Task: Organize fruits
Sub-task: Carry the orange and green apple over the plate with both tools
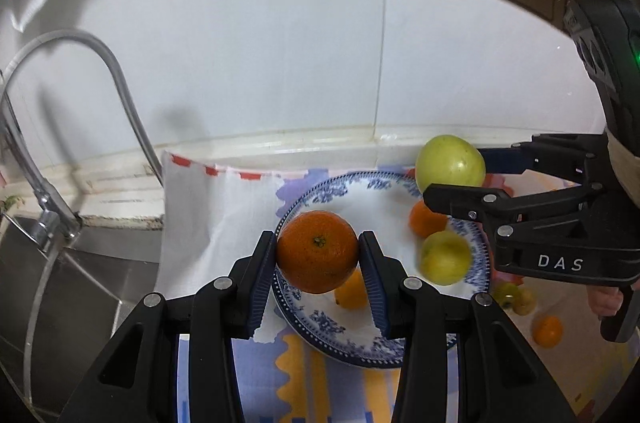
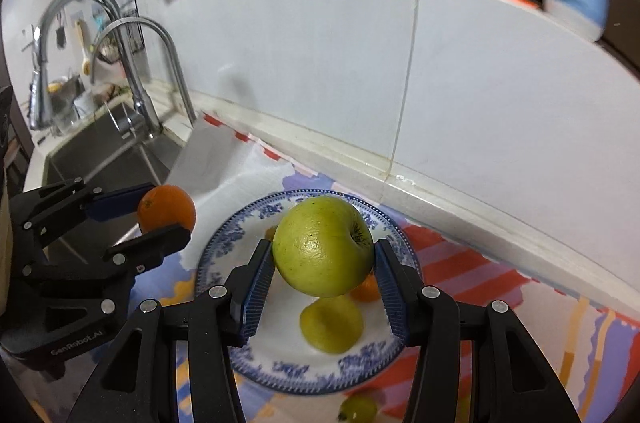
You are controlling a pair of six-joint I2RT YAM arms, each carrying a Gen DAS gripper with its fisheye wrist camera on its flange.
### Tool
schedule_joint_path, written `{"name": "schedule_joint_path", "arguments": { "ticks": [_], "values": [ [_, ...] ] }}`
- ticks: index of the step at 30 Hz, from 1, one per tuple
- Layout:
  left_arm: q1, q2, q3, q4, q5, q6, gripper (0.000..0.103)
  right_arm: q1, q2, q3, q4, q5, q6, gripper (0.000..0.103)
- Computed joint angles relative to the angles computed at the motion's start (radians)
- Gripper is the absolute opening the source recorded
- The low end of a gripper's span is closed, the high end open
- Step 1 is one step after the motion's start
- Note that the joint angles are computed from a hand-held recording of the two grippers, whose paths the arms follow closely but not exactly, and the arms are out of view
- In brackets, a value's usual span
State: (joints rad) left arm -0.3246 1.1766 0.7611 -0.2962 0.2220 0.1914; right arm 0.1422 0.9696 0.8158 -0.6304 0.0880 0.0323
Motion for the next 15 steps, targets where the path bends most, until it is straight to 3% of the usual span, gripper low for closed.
{"name": "schedule_joint_path", "arguments": {
  "ticks": [5, 15],
  "values": [
    [0.0, 0.149, 0.044, 0.037, 0.011, -0.007, 0.042, -0.052, 0.14, 0.015, 0.074, -0.054, -0.031, 0.051],
    [-0.018, 0.281, 0.08, 0.068, 0.013, 0.017, 0.042, -0.085, 0.351, 0.072, 0.138, -0.086, -0.062, 0.051]
  ]
}}
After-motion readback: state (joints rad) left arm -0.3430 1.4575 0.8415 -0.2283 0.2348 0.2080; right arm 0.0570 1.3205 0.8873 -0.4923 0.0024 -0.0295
